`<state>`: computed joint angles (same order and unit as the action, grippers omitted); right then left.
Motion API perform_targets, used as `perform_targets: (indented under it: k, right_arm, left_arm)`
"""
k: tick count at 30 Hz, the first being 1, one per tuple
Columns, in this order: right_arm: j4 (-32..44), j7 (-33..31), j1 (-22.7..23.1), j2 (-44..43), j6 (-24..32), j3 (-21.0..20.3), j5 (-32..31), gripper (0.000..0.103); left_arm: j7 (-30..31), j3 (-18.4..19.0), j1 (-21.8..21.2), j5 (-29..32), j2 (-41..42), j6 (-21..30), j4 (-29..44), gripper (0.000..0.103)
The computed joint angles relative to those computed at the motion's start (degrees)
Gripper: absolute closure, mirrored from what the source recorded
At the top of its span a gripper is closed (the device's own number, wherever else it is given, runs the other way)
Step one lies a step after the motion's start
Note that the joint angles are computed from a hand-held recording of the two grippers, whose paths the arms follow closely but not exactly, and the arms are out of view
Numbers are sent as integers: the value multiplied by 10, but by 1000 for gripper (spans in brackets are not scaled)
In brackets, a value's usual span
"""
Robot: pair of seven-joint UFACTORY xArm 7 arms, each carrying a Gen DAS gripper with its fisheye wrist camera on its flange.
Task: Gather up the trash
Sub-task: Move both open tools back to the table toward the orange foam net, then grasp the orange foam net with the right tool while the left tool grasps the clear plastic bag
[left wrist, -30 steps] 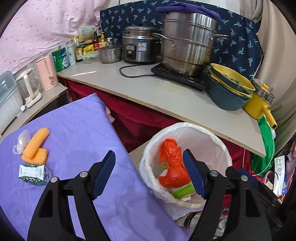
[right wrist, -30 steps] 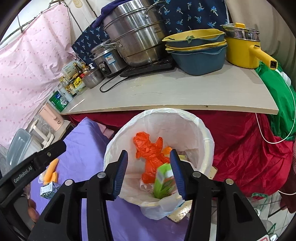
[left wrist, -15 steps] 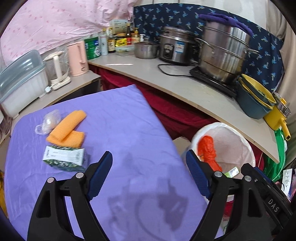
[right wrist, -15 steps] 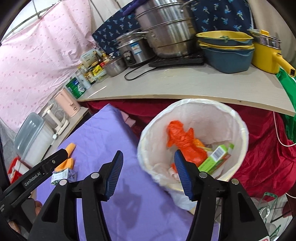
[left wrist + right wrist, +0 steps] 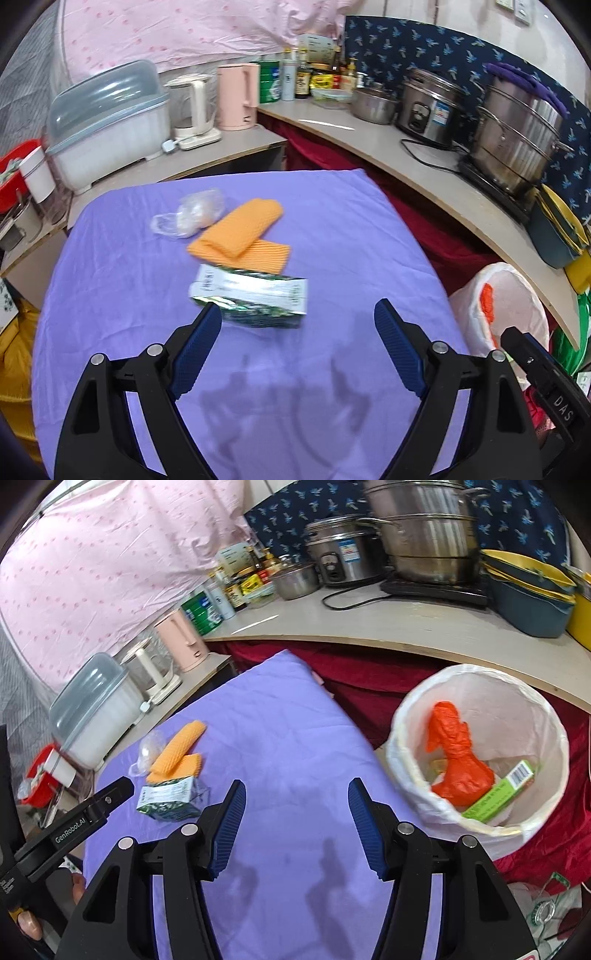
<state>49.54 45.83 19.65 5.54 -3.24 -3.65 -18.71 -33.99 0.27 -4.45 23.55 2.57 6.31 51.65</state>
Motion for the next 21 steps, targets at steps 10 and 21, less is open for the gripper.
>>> perform_targets:
  k: [10, 21]
  right_arm:
    - [140, -141, -37, 110, 40, 132, 128, 47]
    - [403, -256, -22, 303, 145, 183, 223, 47]
  left_arm:
    - [83, 29, 63, -70, 12, -4, 2, 22]
    - [224, 16, 122, -211, 133, 22, 139, 20]
